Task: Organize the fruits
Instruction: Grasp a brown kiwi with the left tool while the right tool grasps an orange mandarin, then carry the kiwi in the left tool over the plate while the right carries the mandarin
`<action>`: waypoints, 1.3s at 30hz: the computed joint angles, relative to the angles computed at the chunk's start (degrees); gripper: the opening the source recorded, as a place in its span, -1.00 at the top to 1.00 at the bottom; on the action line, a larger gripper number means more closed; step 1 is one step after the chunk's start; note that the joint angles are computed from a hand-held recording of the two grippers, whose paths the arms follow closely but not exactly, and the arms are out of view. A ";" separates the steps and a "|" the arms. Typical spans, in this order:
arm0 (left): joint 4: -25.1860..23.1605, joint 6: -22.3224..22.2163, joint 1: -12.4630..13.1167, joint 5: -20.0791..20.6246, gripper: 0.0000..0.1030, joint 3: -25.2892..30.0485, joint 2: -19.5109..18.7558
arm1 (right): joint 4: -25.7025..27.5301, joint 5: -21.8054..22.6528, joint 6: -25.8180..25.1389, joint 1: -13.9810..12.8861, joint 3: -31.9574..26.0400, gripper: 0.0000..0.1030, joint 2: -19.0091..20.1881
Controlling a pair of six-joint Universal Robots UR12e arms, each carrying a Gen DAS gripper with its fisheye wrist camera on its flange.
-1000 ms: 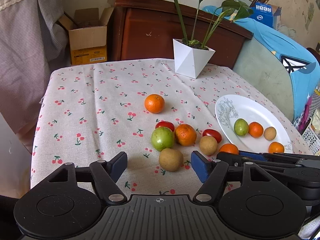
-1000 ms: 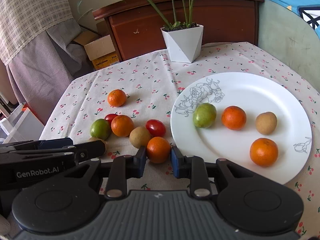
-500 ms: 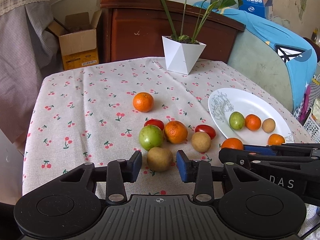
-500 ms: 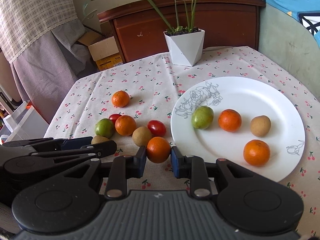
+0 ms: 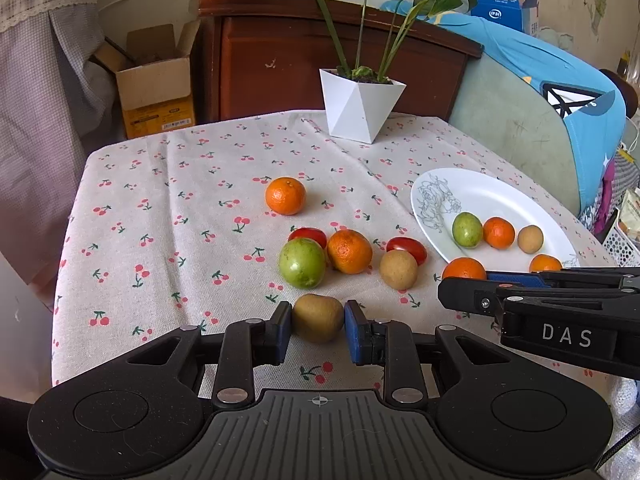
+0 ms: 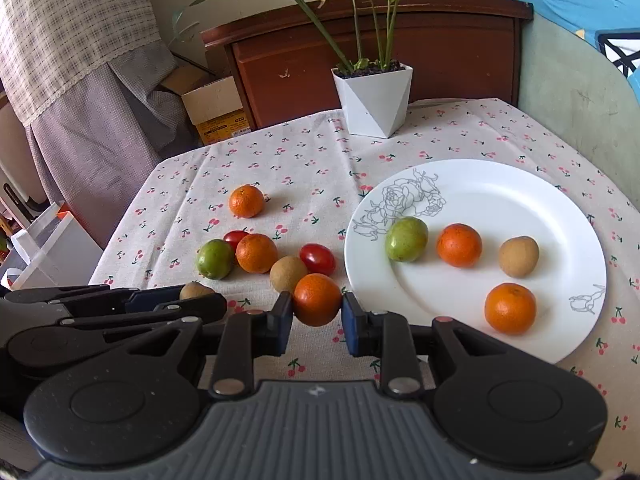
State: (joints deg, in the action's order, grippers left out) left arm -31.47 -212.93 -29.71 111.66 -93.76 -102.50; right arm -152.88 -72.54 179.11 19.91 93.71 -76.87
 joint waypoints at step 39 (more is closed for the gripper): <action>5.73 4.89 0.44 -7.67 0.50 6.04 -1.69 | -9.96 -0.24 16.66 -5.65 -0.40 0.50 -1.59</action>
